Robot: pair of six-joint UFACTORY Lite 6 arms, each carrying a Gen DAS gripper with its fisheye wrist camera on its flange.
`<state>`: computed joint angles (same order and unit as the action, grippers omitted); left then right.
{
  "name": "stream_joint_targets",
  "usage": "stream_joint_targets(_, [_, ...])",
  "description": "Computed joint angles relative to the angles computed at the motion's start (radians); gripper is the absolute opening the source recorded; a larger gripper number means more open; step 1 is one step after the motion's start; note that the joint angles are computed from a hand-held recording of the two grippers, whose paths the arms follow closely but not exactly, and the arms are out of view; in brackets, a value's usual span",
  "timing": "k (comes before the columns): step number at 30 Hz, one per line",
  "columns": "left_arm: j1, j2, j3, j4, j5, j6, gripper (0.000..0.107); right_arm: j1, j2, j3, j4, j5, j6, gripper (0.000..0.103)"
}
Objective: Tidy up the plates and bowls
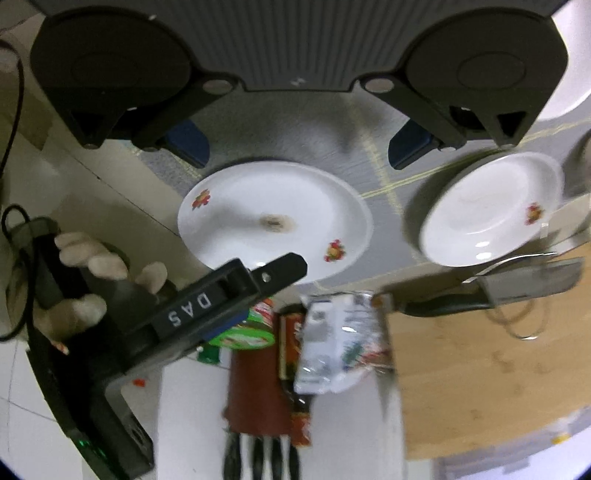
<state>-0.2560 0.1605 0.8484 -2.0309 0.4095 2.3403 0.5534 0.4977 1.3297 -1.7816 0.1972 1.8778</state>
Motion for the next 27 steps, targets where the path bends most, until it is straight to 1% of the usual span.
stream_joint_targets(2, [0.033,-0.082,-0.068,-0.012,0.005,0.000,0.102,0.039,0.001,0.010,-0.002,0.008,0.011,0.103])
stream_joint_targets(8, [0.201,-0.286,-0.213,0.111,0.027,-0.118,0.102,0.153,0.055,0.091,0.070,0.017,-0.007,0.103])
stream_joint_targets(11, [0.314,-0.365,-0.271,0.187,0.052,-0.162,0.102,0.202,0.117,0.173,0.177,0.018,-0.082,0.103])
stream_joint_targets(13, [0.405,-0.389,-0.291,0.256,0.087,-0.189,0.102,0.232,0.168,0.241,0.277,0.021,-0.157,0.103])
stream_joint_targets(15, [0.496,-0.393,-0.303,0.311,0.131,-0.191,0.102,0.257,0.228,0.320,0.381,0.031,-0.241,0.103])
stream_joint_targets(20, [0.729,-0.341,-0.292,0.486,0.262,-0.172,0.102,0.310,0.423,0.593,0.774,0.103,-0.577,0.103])
stream_joint_targets(24, [0.860,-0.231,-0.235,0.592,0.325,-0.127,0.102,0.346,0.555,0.781,0.946,0.188,-0.701,0.103])
stream_joint_targets(27, [0.907,-0.124,-0.168,0.646,0.342,-0.102,0.102,0.371,0.642,0.916,1.036,0.262,-0.756,0.103])
